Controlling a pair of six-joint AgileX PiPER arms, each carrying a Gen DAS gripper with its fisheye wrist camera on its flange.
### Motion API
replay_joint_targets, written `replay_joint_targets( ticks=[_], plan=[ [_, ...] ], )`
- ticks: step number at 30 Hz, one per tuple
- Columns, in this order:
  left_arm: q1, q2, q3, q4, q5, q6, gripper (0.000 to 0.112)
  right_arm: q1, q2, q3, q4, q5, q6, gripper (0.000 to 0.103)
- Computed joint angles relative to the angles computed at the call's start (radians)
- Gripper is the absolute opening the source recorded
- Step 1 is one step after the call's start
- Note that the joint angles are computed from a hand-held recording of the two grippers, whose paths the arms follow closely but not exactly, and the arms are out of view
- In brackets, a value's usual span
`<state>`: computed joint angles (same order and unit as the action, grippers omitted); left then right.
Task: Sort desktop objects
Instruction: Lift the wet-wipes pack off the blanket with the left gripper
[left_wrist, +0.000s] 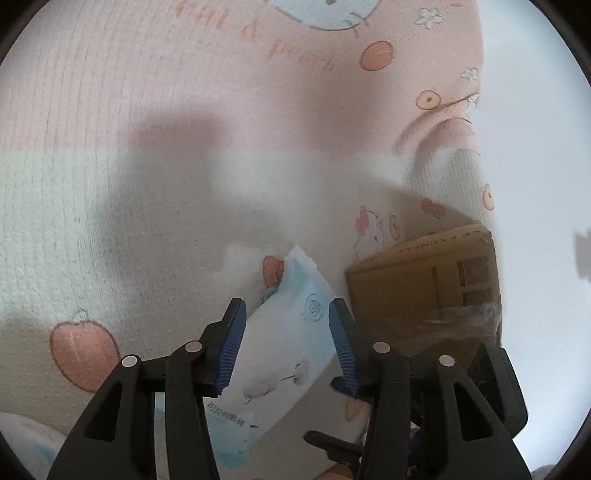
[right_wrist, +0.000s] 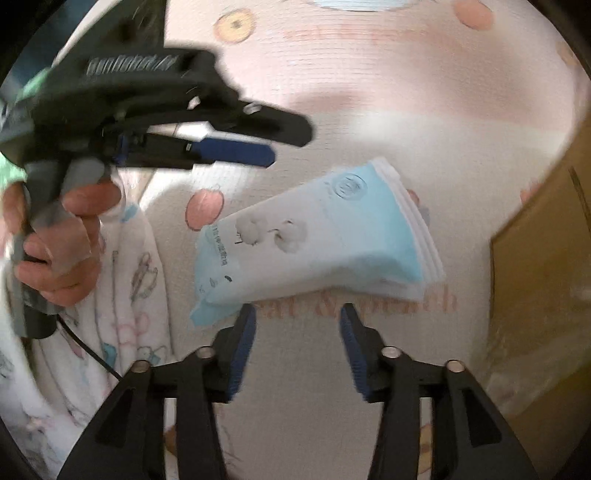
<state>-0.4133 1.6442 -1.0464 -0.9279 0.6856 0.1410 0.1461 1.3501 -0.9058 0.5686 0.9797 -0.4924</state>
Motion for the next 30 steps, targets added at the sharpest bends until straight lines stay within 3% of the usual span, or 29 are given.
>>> replay_joint_targets(
  ticks=[2, 8, 17, 23, 30],
  plan=[
    [0.011, 0.015, 0.008, -0.034, 0.015, 0.041, 0.051, -0.054, -0.017, 0.027, 0.062, -0.001, -0.011, 0.061],
    [0.006, 0.068, -0.025, -0.069, 0.062, 0.103, 0.051, -0.083, 0.03, 0.022, 0.079, -0.037, 0.135, 0.061],
    [-0.044, 0.147, -0.107, 0.008, 0.124, 0.1, 0.051, 0.036, 0.138, 0.022, 0.172, -0.114, 0.236, 0.061],
    [-0.037, 0.132, -0.072, -0.032, 0.112, 0.135, 0.048, -0.012, 0.165, 0.043, 0.259, -0.115, 0.132, 0.061],
    [-0.068, 0.059, -0.034, -0.021, 0.088, 0.124, 0.046, 0.059, 0.129, 0.027, 0.188, -0.135, 0.213, 0.061]
  ],
)
